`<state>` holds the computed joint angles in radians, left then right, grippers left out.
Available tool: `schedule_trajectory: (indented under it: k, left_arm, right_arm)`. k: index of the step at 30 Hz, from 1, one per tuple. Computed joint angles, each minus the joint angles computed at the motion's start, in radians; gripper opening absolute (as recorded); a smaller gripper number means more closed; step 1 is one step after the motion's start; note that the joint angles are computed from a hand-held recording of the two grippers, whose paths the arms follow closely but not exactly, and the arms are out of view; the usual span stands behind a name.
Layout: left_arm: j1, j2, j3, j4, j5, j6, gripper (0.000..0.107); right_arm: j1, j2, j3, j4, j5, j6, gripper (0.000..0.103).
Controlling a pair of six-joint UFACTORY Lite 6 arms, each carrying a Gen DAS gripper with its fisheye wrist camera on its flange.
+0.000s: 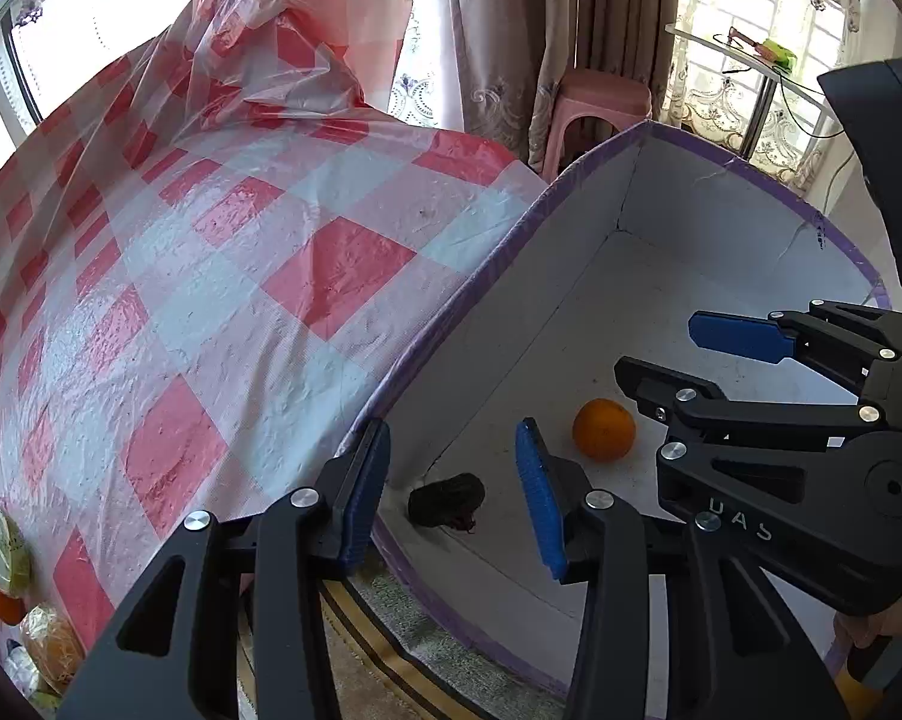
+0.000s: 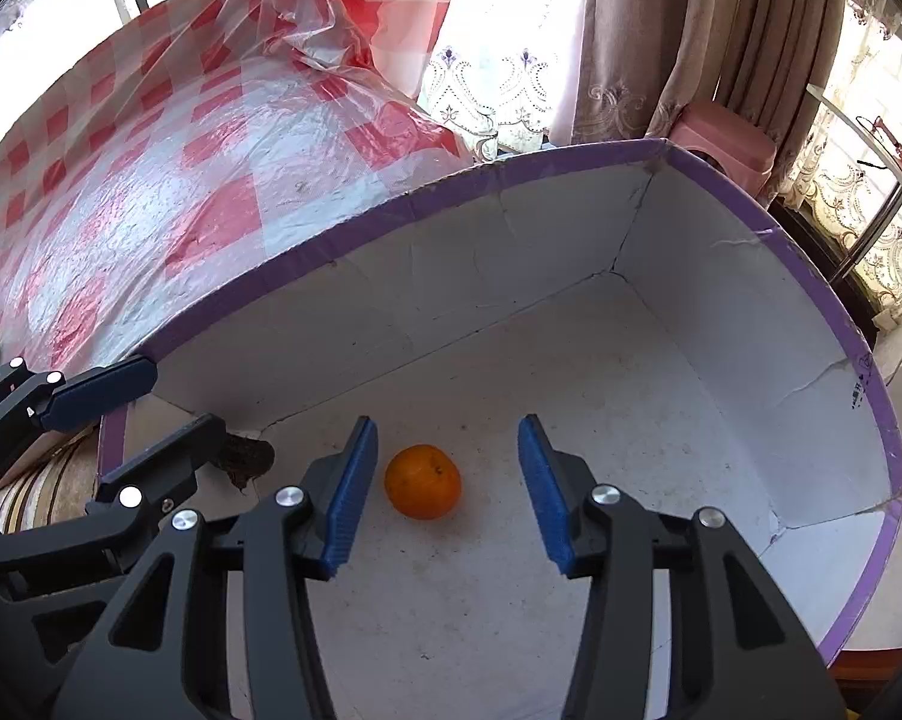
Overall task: Organize fruits
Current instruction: 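Carry both fruits into the white box and open both tools to drop them, then return both tools to the fruit on the checked sheet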
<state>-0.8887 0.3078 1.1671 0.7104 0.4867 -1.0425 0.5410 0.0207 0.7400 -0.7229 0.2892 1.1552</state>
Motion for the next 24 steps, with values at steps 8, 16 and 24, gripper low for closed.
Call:
schedule_trajectory:
  k: [8, 16, 24]
  left_arm:
    - [0.014, -0.064, -0.056, 0.001, -0.059, -0.027, 0.051]
    - [-0.066, -0.227, -0.163, 0.331, -0.01, -0.382, 0.071]
    - [-0.2, -0.479, -0.327, 0.565, 0.142, -0.609, 0.084]
  right_arm:
    - [-0.001, -0.035, -0.023, -0.08, 0.02, 0.092, 0.068]
    - [0.032, -0.155, -0.086, -0.299, 0.073, 0.329, 0.084]
    - [0.163, -0.32, -0.119, -0.441, 0.236, 0.507, 0.096]
